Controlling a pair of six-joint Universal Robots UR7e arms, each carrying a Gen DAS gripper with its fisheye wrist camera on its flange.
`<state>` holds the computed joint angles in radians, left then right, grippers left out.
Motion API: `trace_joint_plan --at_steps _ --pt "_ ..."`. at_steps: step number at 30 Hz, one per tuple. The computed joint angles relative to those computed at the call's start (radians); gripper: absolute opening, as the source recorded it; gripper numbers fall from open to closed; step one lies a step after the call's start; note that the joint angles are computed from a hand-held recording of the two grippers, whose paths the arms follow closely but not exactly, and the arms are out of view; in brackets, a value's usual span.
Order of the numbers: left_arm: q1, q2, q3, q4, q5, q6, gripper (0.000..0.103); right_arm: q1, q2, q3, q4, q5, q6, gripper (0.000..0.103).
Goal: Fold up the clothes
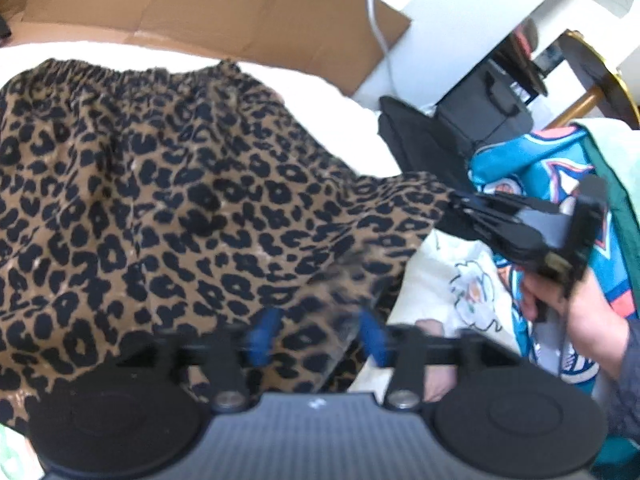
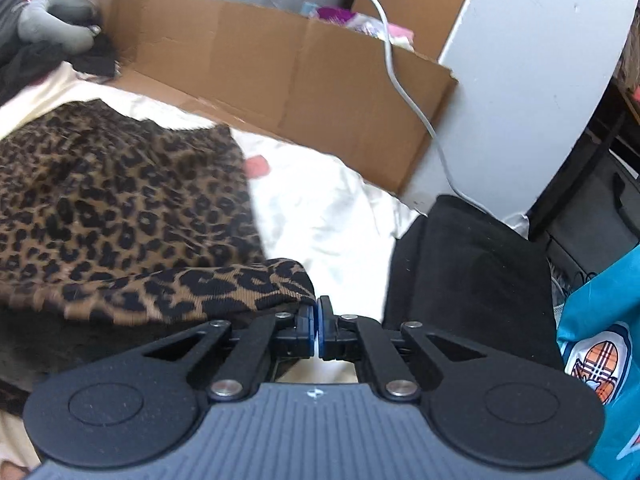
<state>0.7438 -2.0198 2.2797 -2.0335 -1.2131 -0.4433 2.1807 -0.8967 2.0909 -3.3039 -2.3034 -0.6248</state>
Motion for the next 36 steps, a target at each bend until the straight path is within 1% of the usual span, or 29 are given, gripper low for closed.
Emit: trace_joint_plan --at_steps 3,6,7,8,9,10,12,13,15,16,17,19,21,22,28,30,32,33,34,35,36 --pt "-0.002 -0.022 0.000 0.020 0.002 -0.011 0.065 -0.036 0.006 -0.014 0.038 -0.025 -0.006 0.002" --pt "-0.002 -0.053 -0.003 0.073 0.021 -0.027 0.065 -0.061 -0.012 -0.006 0.116 -0.053 0.066 0.005" --pt "-0.002 -0.062 -0.004 0.092 0.030 -0.033 0.065 -0.064 -0.020 0.005 0.121 -0.059 0.079 0.008" --pt "0.003 -0.072 -0.005 0.109 0.037 -0.045 0.065 -0.066 -0.028 0.016 0.118 -0.064 0.087 0.008" --pt "0.009 -0.080 -0.008 0.124 0.043 -0.060 0.065 -0.067 -0.035 0.026 0.113 -0.075 0.099 0.016" --pt "0.016 -0.089 -0.010 0.140 0.050 -0.074 0.065 -0.067 -0.042 0.036 0.109 -0.085 0.112 0.017" --pt "0.022 -0.111 -0.010 0.165 0.059 -0.115 0.065 -0.076 -0.070 0.052 0.113 -0.086 0.181 0.017" --pt "0.026 -0.122 -0.008 0.172 0.060 -0.134 0.064 -0.080 -0.084 0.060 0.115 -0.085 0.215 0.017" --pt "0.028 -0.147 0.000 0.181 0.056 -0.170 0.064 -0.089 -0.117 0.078 0.101 -0.035 0.251 0.018" --pt "0.028 -0.158 0.005 0.184 0.049 -0.186 0.063 -0.093 -0.133 0.086 0.096 0.005 0.254 0.020" --pt "0.030 -0.168 0.010 0.186 0.039 -0.198 0.062 -0.092 -0.141 0.090 0.088 0.032 0.245 0.023" --pt "0.031 -0.182 0.019 0.194 0.027 -0.215 0.061 -0.084 -0.144 0.093 0.066 0.072 0.217 0.044" --pt "0.027 -0.193 0.027 0.203 0.021 -0.227 0.061 -0.076 -0.129 0.086 0.059 0.087 0.179 0.053" --pt "0.026 -0.197 0.031 0.204 0.019 -0.228 0.061 -0.072 -0.121 0.082 0.057 0.095 0.160 0.054" --pt "0.021 -0.208 0.049 0.202 0.007 -0.231 0.061 -0.094 -0.060 0.017 0.140 0.117 0.123 0.054" --pt "0.028 -0.205 0.052 0.192 0.001 -0.225 0.061 -0.110 -0.051 -0.003 0.189 0.136 0.135 0.054" --pt "0.034 -0.197 0.054 0.184 -0.005 -0.224 0.061 -0.119 -0.049 -0.011 0.231 0.151 0.150 0.050" --pt "0.037 -0.194 0.055 0.179 -0.009 -0.225 0.061 -0.122 -0.052 -0.013 0.252 0.160 0.156 0.033" --pt "0.038 -0.193 0.057 0.172 -0.011 -0.230 0.061 -0.125 -0.054 -0.015 0.272 0.170 0.162 0.012" --pt "0.039 -0.192 0.060 0.164 -0.014 -0.234 0.061 -0.125 -0.057 -0.012 0.268 0.175 0.162 0.008" --pt "0.040 -0.192 0.063 0.156 -0.017 -0.239 0.061 -0.124 -0.060 -0.008 0.263 0.181 0.163 0.008"
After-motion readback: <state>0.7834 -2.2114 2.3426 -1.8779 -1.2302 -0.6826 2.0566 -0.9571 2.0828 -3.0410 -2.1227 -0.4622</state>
